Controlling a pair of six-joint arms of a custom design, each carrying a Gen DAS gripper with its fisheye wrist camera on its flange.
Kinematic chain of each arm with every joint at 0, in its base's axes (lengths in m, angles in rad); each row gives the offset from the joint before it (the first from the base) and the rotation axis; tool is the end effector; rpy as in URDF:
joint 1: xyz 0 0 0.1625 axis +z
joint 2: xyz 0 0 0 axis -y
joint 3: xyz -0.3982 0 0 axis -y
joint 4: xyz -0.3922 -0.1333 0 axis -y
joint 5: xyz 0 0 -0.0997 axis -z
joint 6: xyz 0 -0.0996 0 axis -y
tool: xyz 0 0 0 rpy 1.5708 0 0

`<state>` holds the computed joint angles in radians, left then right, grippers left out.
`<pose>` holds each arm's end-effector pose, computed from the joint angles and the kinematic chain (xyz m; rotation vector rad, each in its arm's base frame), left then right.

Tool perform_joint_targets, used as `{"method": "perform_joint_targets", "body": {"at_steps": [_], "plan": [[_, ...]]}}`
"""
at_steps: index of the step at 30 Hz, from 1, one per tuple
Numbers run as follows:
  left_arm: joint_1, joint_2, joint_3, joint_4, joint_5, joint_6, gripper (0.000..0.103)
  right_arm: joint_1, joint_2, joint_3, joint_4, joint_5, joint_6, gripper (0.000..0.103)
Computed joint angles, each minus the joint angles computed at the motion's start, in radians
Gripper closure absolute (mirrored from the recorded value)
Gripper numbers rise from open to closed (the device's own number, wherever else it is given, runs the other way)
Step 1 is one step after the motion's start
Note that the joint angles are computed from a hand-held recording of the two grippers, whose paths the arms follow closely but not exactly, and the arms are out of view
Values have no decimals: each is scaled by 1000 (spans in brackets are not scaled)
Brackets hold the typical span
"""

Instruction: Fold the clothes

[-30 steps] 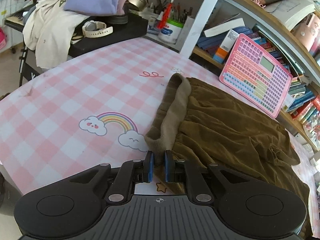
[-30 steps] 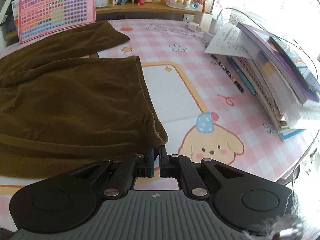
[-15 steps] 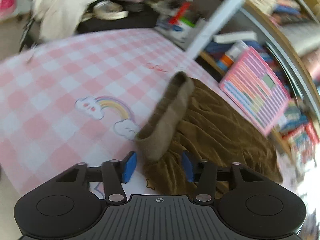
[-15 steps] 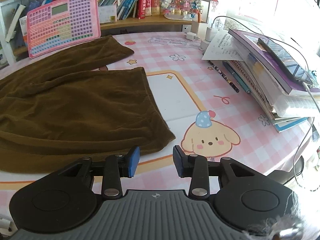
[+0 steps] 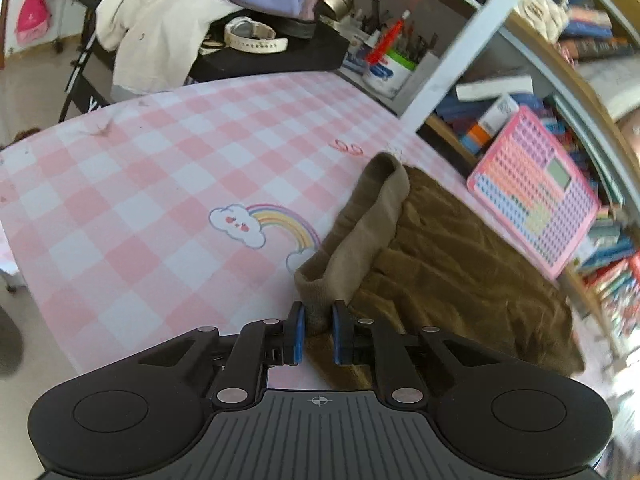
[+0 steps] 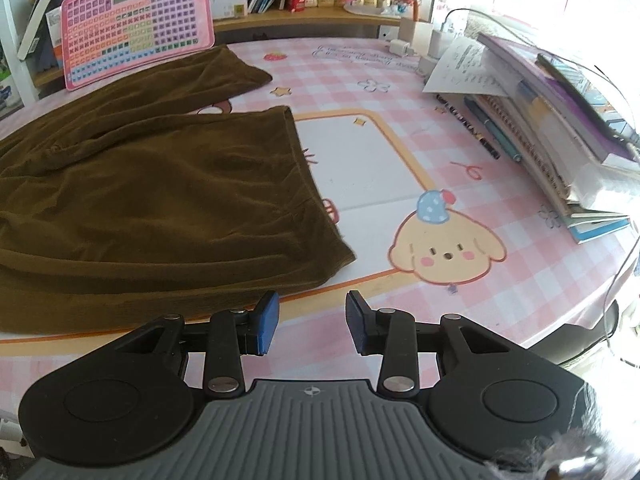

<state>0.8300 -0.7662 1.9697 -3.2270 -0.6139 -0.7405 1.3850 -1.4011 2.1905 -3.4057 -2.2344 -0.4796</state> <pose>-0.2077 -0.5452 0.0646 -0.2890 2.4225 -1.2595 -0.0145 -0.4667 0.3235 -0.1027 -2.0900 0.8869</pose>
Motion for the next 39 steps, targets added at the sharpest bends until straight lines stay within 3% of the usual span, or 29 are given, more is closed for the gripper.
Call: {"method": "perform_joint_targets", "body": {"at_steps": [4,7,9,17,22,27,31,36,39], "plan": [[-2,-5,12,1,-6,23,88,-11,3,1,-5,20,4,71],[-2,-11,23,-9,-13,43,88,-18,-2,2,2,48,-14,91],[-4,-11,26,-11,-16,33,88,-17,7,-5,-9,42,-32,98],[-10,-6,20,13,-18,28,88,-25,36,-52,-25,13,-50,99],[-9,-23,27,38,-40,40,81,-28,24,-51,-4,16,-25,99],[-49,-43,59,49,-26,140,64,-37,-28,-5,6,56,17,97],[-98,-55,73,106,15,202,58,-29,-65,36,1,81,31,92],[-155,-55,72,192,64,227,36,-1,-90,87,-34,105,12,74],[-173,-50,68,207,58,234,31,23,-84,107,-67,103,-8,63]]}}
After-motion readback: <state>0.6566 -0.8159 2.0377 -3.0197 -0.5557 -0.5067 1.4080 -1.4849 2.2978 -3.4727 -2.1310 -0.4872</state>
